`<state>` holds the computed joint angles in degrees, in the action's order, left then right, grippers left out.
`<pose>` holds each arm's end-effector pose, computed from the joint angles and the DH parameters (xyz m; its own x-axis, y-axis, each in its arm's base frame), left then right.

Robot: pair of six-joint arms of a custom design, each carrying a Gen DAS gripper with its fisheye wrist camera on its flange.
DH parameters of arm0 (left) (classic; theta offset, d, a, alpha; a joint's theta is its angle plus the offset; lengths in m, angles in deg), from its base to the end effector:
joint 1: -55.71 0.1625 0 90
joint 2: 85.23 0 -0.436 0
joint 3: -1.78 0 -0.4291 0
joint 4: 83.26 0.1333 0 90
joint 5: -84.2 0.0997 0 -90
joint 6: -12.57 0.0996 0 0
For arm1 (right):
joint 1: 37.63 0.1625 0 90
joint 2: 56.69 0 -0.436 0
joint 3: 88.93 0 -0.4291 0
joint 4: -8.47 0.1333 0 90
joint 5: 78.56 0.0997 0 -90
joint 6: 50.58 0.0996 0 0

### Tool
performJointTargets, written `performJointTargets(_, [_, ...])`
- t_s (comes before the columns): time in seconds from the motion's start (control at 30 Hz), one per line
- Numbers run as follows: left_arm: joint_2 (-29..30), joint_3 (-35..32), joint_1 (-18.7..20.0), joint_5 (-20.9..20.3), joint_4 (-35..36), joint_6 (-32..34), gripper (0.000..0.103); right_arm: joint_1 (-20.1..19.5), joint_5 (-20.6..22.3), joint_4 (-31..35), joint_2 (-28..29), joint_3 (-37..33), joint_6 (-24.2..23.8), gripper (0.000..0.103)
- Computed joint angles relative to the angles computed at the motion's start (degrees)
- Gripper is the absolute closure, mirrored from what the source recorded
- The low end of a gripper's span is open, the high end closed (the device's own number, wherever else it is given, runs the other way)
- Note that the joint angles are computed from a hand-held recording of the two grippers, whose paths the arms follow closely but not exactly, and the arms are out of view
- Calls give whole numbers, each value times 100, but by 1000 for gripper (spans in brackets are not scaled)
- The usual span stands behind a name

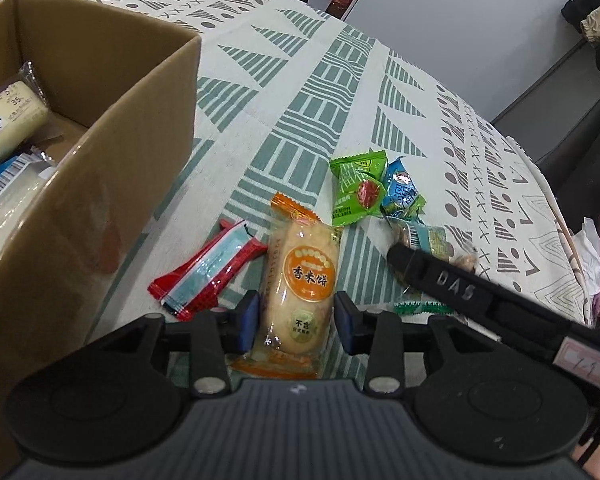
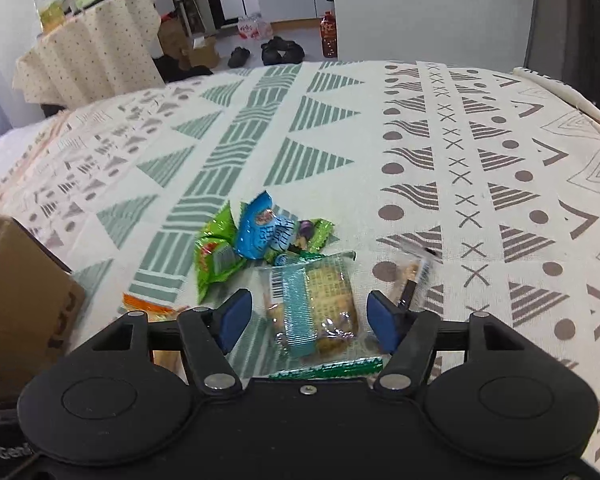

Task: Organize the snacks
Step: 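Grasp the orange-wrapped cake with left gripper while right gripper grasps blue-striped bun, then carry both snacks over the box and open both grippers to drop them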

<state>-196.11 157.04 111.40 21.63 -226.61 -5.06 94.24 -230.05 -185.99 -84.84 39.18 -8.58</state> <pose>-0.0006 -0.3187 0.1980 -0.9059 0.1731 -0.3864 0.2963 0.9111 -0.2864 0.3100 -0.2772 -0.0940 -0.7436 0.2981 0.5985 -0.2259 0.7305 -0.6445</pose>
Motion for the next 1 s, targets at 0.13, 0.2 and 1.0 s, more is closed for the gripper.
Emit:
performJointTargets(0.13, [2,42,-95,100,3,105,61,-52,75,356,-70,78,373,50])
performJointTargets(0.2, [-29,70,-152,157,33,160,62,13,68,545,-115,99,483,55])
performJointTargets(1.0, [-2691,-192,-1202,-175,2334,-309,71,1410,-19,4266,-1212,-239,3642,56])
